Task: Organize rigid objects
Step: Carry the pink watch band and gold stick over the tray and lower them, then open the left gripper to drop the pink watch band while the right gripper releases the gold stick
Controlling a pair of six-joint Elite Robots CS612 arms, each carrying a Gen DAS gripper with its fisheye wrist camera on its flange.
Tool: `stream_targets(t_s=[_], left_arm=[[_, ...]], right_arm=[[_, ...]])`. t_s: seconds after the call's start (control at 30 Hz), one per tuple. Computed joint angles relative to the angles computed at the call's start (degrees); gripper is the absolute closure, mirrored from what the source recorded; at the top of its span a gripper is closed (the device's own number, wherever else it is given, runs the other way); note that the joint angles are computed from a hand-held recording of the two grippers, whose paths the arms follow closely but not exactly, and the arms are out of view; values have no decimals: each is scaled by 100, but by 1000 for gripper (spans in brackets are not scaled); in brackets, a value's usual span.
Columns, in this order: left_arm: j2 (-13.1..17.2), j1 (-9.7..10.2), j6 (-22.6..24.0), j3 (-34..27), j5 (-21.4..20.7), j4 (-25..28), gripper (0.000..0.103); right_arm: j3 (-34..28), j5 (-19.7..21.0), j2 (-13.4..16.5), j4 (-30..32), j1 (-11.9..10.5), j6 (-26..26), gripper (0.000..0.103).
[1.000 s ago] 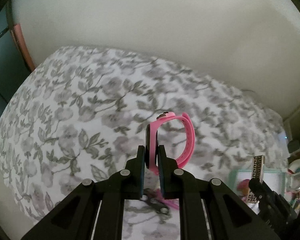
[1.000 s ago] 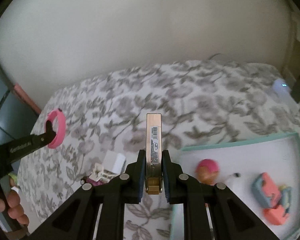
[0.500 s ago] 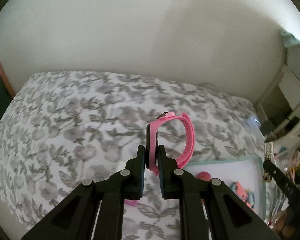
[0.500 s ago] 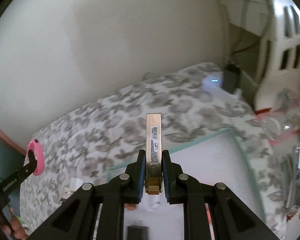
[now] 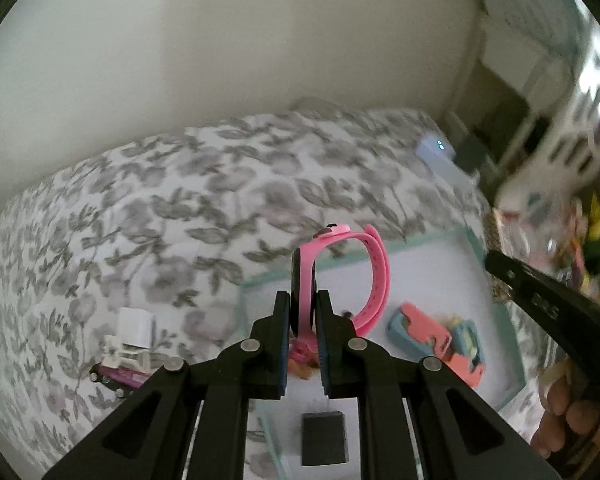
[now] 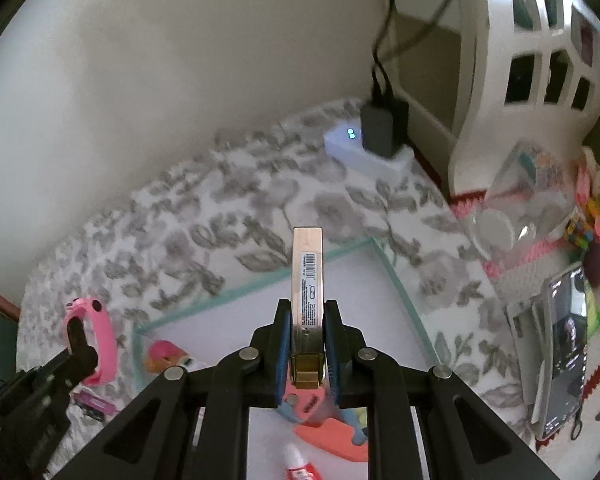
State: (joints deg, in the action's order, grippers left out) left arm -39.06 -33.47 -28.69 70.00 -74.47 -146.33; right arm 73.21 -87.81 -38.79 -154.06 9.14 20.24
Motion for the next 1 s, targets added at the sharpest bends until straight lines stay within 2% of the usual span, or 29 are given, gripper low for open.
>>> stream_targets(t_s=[0.17, 0.47, 1.0], left_arm=[[219, -99, 213, -300, -239, 438, 90], [533, -226, 383, -721, -294, 1078, 90], [749, -254, 346, -966, -370, 1558, 90]], right_arm=[[-24, 106, 65, 223, -56, 49, 86], [-73, 207, 124, 390, -102, 15, 86], [-233, 270, 239, 682, -62, -167, 85]])
